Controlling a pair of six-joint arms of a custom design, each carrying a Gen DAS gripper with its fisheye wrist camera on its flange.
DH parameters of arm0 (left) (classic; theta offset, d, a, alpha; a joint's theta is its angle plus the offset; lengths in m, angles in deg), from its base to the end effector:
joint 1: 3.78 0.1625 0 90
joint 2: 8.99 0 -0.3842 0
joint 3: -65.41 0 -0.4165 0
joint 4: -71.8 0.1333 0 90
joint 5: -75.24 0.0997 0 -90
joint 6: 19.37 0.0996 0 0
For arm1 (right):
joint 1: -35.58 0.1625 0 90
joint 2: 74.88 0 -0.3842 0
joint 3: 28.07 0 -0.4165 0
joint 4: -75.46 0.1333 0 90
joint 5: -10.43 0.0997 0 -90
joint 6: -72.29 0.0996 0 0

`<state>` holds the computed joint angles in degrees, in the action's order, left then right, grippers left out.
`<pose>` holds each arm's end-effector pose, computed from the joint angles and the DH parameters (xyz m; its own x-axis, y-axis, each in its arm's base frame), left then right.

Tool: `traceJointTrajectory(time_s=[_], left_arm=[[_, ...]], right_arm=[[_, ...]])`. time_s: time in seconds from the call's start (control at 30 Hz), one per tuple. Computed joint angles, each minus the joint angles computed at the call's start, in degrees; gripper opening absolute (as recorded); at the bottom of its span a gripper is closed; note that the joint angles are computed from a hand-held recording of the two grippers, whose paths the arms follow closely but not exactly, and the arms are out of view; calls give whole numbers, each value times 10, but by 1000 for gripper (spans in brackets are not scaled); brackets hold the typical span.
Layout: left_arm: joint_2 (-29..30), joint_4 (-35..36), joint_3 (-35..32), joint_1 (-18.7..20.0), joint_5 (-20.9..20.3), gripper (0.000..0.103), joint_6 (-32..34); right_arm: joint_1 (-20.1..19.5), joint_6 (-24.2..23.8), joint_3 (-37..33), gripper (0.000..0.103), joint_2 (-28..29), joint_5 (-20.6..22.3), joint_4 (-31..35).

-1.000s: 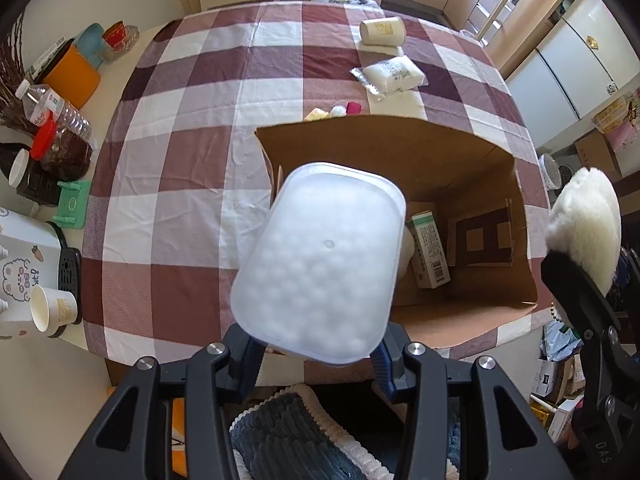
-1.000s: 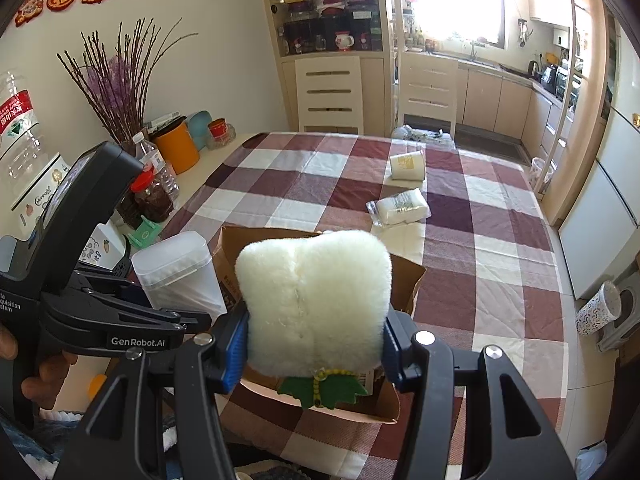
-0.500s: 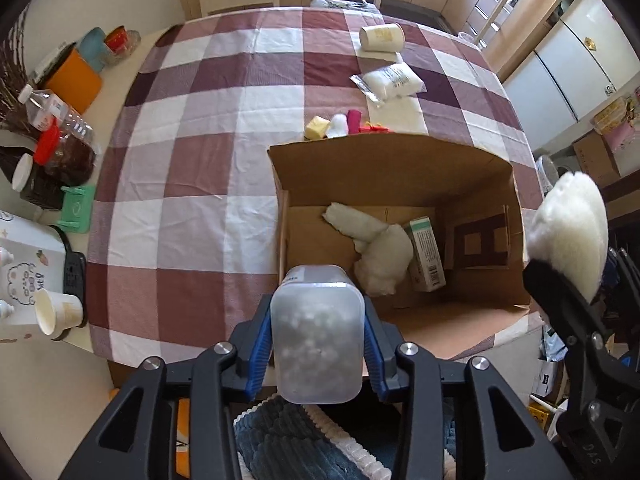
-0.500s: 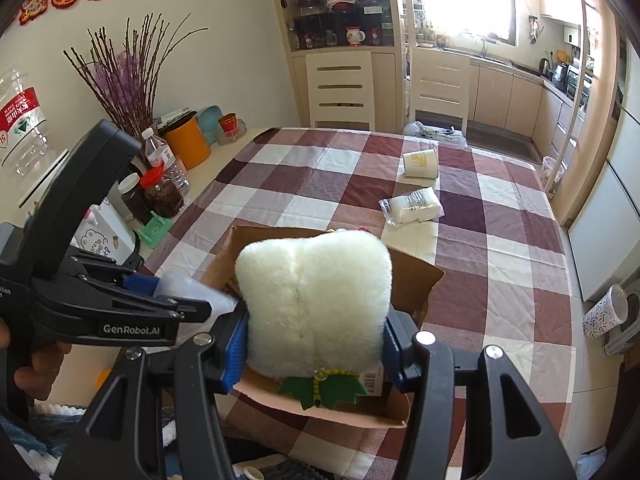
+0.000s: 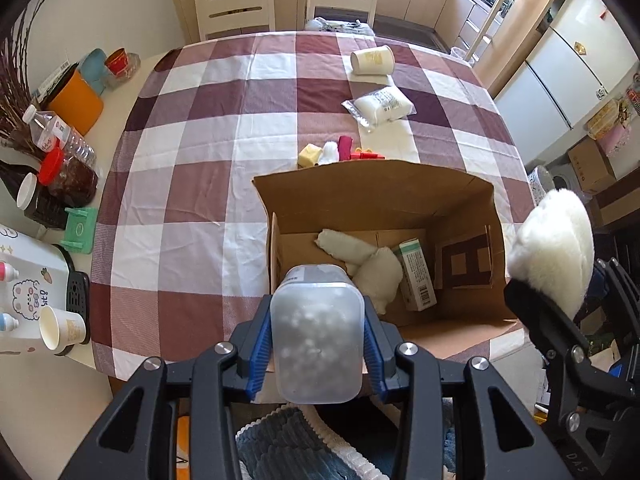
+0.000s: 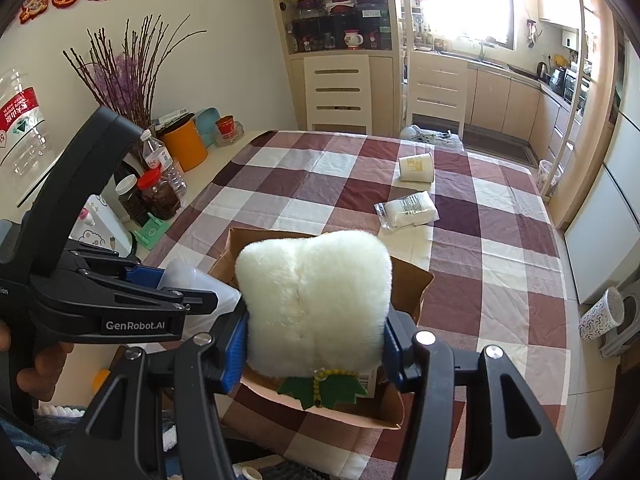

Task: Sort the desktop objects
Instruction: 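Open both tools to drop the container and plush into the cardboard box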

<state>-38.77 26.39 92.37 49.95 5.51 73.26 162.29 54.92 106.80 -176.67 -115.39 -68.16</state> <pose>-0.3153 -0.7133 0.2377 0.4692 0.5667 0.6773 0.5989 -0.7678 0.2275 0.2946 -0.2696 0.2706 -0.5704 -0.5296 0.6278 -0.7649 0.6209 -0.1712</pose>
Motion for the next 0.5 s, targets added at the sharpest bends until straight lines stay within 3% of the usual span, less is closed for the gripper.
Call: traceJointTrajectory(time_s=[0.5], left_arm=[[-17, -8, 27, -3, 0, 40, 4]], right_arm=[[-5, -4, -2, 55, -4, 1, 6]])
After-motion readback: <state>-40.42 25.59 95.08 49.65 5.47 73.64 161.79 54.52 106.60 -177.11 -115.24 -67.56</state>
